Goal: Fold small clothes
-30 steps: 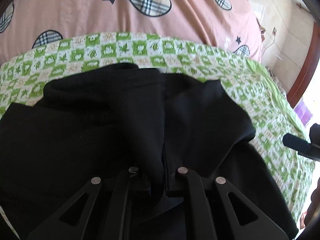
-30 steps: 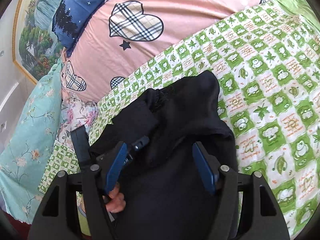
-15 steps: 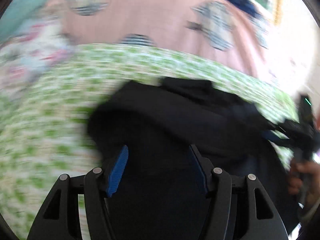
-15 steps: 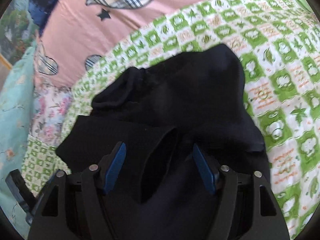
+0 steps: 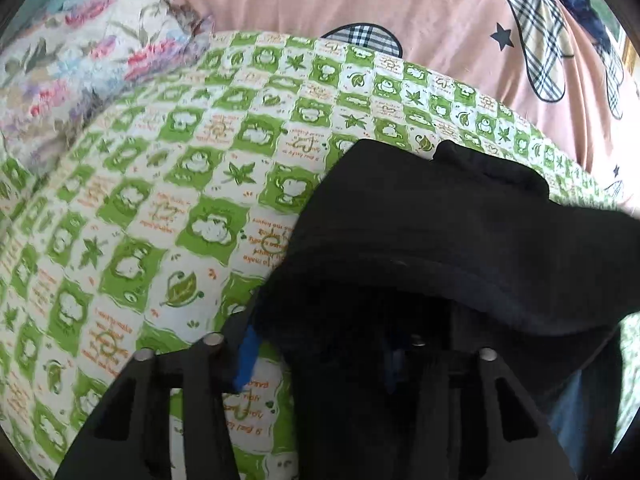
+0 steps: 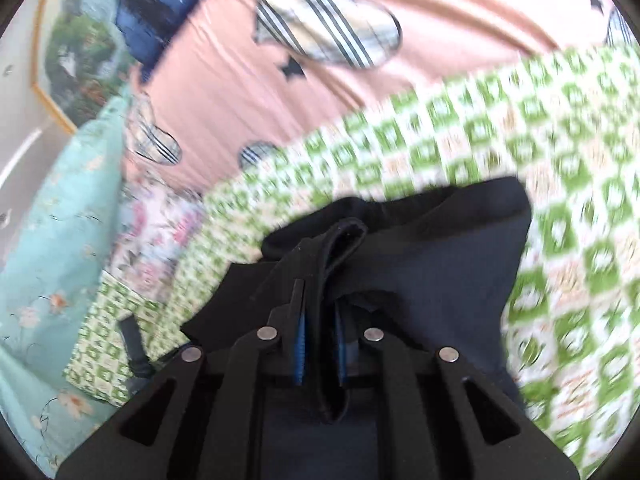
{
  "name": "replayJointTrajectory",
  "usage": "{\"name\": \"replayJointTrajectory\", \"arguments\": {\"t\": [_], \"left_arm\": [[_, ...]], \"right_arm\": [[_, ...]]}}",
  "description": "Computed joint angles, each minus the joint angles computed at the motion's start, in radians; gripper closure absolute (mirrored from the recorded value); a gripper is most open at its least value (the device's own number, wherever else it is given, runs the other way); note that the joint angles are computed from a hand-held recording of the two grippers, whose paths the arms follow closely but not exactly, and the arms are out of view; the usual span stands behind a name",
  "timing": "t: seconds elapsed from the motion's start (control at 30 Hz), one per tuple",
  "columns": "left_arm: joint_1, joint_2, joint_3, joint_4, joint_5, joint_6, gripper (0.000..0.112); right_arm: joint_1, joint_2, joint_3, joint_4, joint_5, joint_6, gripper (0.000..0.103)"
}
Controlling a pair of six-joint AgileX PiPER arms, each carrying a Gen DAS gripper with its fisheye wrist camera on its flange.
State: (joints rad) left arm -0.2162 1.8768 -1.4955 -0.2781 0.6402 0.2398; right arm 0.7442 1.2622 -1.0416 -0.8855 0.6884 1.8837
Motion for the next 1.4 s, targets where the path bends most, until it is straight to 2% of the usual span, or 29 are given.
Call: {"name": "replayJointTrajectory", "arguments": {"t": [0.03,0.07,0.13,0.2,0.3,0.33,0.47,0.6,0.67,0.73,0.8,0.83,0.87,0.9,0.93,0.97,1.07,1.13,1.17,1.23,1.33,1.4], "left_arm": [[-0.009,-0.005,0.008,0.042,-0.018,-0.035,0.089],[-0.022,-0.015,0.019,0.106,-0.041,-0.099,0.097],[-0.013,-0.065,0.070,0.115,-0.086,-0.130,0.098],[-0.010,-0.095,0.105,0.105,-0.110,-0.120,0.098],[-0.034,-0.091,0.118,0.203,-0.114,-0.177,0.097],[-0.036,-0.085,0.115,0.208,-0.109,-0.177,0.096],[-0.024,-0.076,0.105,0.182,-0.105,-0.162,0.096],[-0.036,-0.075,0.097,0.224,-0.111,-0.199,0.097],[-0.036,-0.078,0.099,0.225,-0.114,-0.201,0.097],[-0.034,-0.077,0.095,0.221,-0.111,-0.197,0.097],[-0.034,-0.073,0.090,0.226,-0.110,-0.201,0.097],[-0.034,-0.072,0.088,0.227,-0.110,-0.201,0.097],[-0.037,-0.068,0.081,0.241,-0.109,-0.210,0.098],[-0.038,-0.066,0.079,0.250,-0.111,-0.214,0.098],[-0.039,-0.067,0.078,0.265,-0.115,-0.225,0.098],[-0.041,-0.073,0.082,0.289,-0.124,-0.244,0.098],[-0.044,-0.089,0.093,0.318,-0.131,-0.271,0.097],[-0.065,-0.104,0.115,0.396,-0.148,-0.325,0.096],[-0.084,-0.113,0.132,0.478,-0.161,-0.388,0.096],[-0.102,-0.117,0.146,0.534,-0.167,-0.429,0.095],[-0.119,-0.115,0.151,0.534,-0.139,-0.443,0.095],[-0.130,-0.130,0.177,0.539,-0.132,-0.434,0.095]], "right_arm": [[0.000,0.002,-0.016,0.021,0.021,-0.027,0.090],[-0.001,-0.002,-0.018,0.043,0.044,-0.053,0.090],[-0.010,0.004,-0.006,0.092,0.057,-0.083,0.090],[-0.044,0.012,0.045,0.165,-0.015,-0.099,0.087],[-0.050,0.042,0.095,0.247,-0.070,-0.095,0.081],[-0.021,0.041,0.104,0.216,-0.047,-0.046,0.081],[0.171,0.014,0.080,0.040,0.170,0.137,0.080],[0.237,0.054,-0.018,-0.019,0.322,0.058,0.077],[0.200,0.076,-0.060,-0.002,0.328,-0.032,0.052],[0.115,0.122,-0.107,0.078,0.311,-0.147,0.046],[-0.003,0.169,-0.124,0.213,0.226,-0.289,0.050],[-0.034,0.181,-0.127,0.264,0.196,-0.335,0.073],[-0.066,0.184,-0.119,0.312,0.145,-0.381,0.092],[-0.088,0.161,-0.080,0.324,0.055,-0.386,0.099],[-0.084,0.123,-0.058,0.296,0.003,-0.355,0.099],[-0.068,0.098,-0.047,0.237,-0.008,-0.305,0.099],[0.010,-0.015,-0.027,0.022,0.060,-0.131,0.099],[0.015,-0.091,-0.008,-0.020,0.109,-0.099,0.099],[-0.002,-0.102,-0.013,-0.003,0.129,-0.127,0.099],[-0.078,-0.099,-0.015,0.101,0.159,-0.226,0.099],[-0.219,-0.042,0.034,0.305,0.113,-0.376,0.099],[-0.246,0.000,0.073,0.352,0.083,-0.398,0.099]]}}
